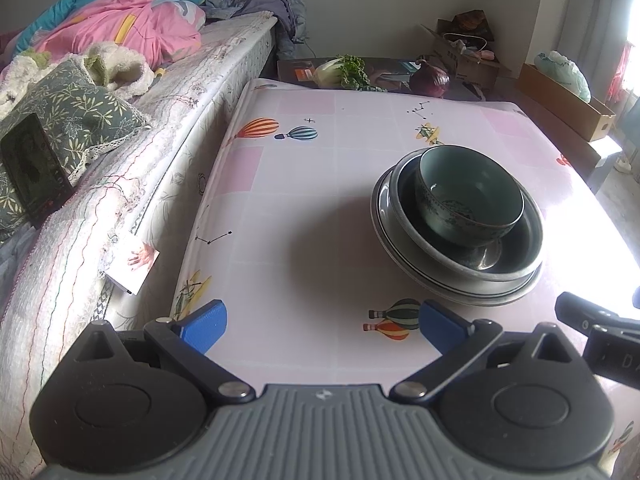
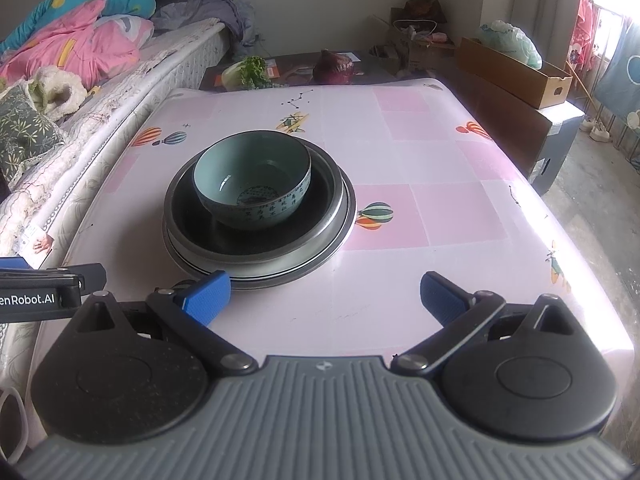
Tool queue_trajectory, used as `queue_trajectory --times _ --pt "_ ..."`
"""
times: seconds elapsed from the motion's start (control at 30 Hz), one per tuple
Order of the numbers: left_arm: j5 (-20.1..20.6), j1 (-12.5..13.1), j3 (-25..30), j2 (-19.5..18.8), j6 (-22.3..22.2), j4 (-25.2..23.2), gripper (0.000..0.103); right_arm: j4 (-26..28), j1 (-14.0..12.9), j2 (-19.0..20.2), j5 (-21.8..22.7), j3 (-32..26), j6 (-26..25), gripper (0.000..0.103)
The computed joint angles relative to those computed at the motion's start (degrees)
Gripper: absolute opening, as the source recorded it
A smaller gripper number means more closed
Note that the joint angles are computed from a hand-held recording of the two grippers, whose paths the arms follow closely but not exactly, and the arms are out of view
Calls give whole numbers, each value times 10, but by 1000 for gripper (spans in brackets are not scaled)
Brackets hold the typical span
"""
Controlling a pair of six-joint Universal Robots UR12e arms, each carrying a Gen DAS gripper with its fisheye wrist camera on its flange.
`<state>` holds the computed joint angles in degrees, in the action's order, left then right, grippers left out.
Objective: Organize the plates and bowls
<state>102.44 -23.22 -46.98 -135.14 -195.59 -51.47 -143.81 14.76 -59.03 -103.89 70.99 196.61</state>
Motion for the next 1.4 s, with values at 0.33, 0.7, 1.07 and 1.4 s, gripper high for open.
queue_trajectory --times 0.33,0.7,1.07,1.4 --pt "1 0 -2 1 -4 -4 103 8 -1 2 4 -3 4 102" --pt "2 0 -5 4 -5 -1 103 16 -1 3 6 -5 6 102" --pt "2 0 -7 5 -5 1 103 21 0 4 8 -7 6 102" --pt "3 1 -7 7 -5 1 103 21 0 4 9 -8 6 102"
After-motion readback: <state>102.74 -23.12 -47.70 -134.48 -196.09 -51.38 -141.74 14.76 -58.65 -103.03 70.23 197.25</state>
